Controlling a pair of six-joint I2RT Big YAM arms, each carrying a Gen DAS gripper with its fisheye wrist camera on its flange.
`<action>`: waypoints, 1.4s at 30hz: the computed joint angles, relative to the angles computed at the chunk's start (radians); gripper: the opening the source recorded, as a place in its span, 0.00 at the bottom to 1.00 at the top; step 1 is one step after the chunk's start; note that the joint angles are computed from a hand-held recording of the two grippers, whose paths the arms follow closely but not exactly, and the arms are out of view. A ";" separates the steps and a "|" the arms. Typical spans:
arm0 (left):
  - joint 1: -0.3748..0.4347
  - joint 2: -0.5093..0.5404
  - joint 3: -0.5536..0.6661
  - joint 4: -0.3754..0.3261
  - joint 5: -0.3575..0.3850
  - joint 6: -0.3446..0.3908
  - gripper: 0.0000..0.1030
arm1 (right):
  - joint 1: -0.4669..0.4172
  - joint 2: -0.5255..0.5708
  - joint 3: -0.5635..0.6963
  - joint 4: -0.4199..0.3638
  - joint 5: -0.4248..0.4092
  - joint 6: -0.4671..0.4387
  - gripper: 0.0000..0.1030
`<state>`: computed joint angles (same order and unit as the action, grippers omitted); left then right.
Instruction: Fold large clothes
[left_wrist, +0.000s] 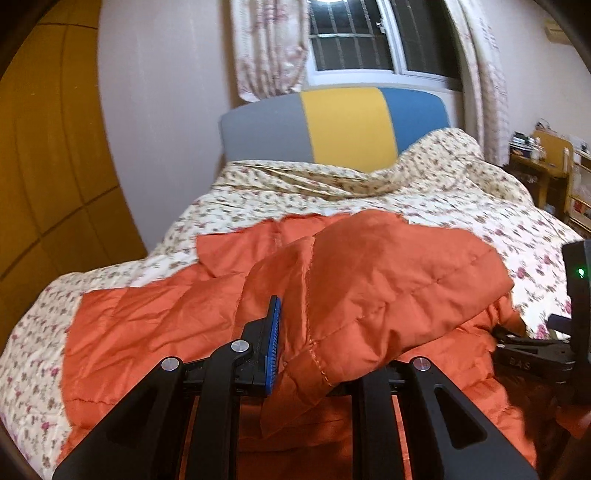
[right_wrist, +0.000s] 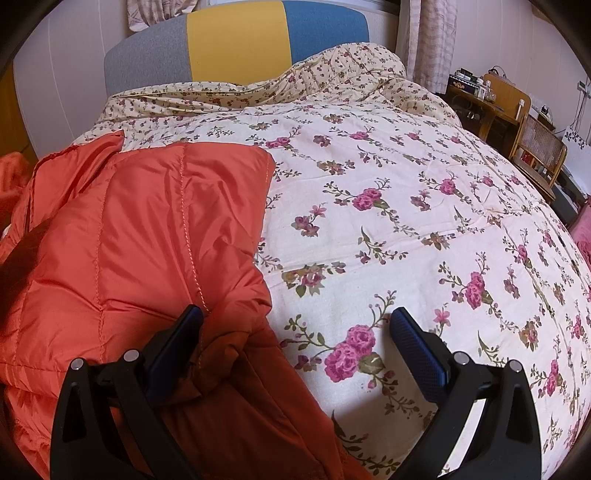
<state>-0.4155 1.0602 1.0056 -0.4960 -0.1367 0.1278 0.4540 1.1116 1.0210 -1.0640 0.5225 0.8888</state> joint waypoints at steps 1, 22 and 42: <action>-0.010 0.008 0.006 -0.007 -0.002 0.009 0.16 | -0.002 -0.002 -0.002 0.000 0.000 -0.002 0.97; -0.091 -0.043 -0.052 -0.019 0.029 0.156 0.87 | -0.006 -0.007 -0.006 0.007 -0.010 -0.002 0.98; 0.447 0.056 0.090 -0.121 0.250 0.019 0.79 | 0.168 0.008 0.172 0.167 0.103 -0.172 0.98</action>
